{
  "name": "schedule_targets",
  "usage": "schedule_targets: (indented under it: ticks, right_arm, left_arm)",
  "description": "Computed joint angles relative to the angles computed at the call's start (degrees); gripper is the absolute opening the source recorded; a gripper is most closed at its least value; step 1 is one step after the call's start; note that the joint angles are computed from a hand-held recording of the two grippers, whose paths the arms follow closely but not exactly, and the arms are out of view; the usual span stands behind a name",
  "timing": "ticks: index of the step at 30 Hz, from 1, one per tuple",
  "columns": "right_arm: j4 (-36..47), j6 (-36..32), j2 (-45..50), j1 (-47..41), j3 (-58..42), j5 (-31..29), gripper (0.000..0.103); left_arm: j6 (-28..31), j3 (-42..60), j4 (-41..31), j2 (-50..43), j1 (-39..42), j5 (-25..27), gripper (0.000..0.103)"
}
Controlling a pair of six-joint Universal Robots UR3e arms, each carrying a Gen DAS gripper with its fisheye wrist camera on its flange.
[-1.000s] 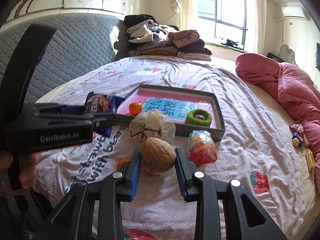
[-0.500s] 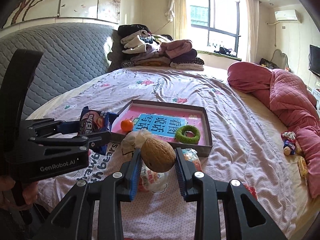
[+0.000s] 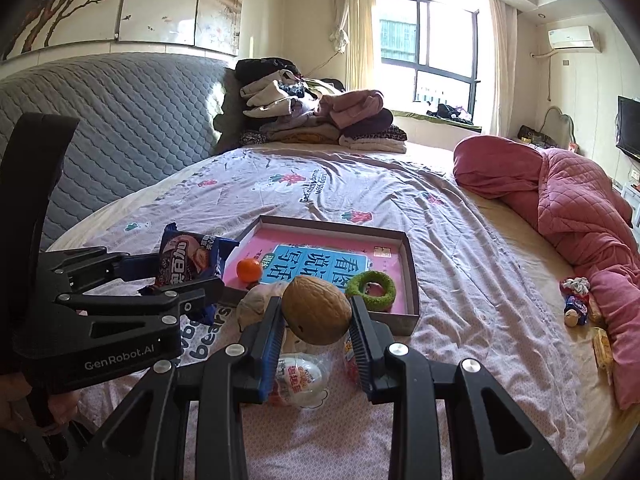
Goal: Organize objects
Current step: 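Lift the snack bag with left gripper while right gripper lifts the walnut, then carry the snack bag over the tray while right gripper carries the walnut there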
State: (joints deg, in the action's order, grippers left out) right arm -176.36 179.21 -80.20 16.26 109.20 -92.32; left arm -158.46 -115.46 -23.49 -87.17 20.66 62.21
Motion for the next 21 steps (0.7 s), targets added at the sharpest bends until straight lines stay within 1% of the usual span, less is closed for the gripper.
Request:
schedule_targets:
  ticks: [10, 21]
  right_arm:
    - [-0.6, -0.3, 1.7, -0.8, -2.1, 0.5, 0.033]
    - [-0.1, -1.3, 4.4, -1.8, -6.1, 1.5, 0.033]
  left_arm:
    - [-1.8, 1.1, 2.1, -2.1, -1.7, 1.6, 0.054]
    - [-3.8, 4.2, 4.2, -7.2, -3.5, 4.3, 0.054]
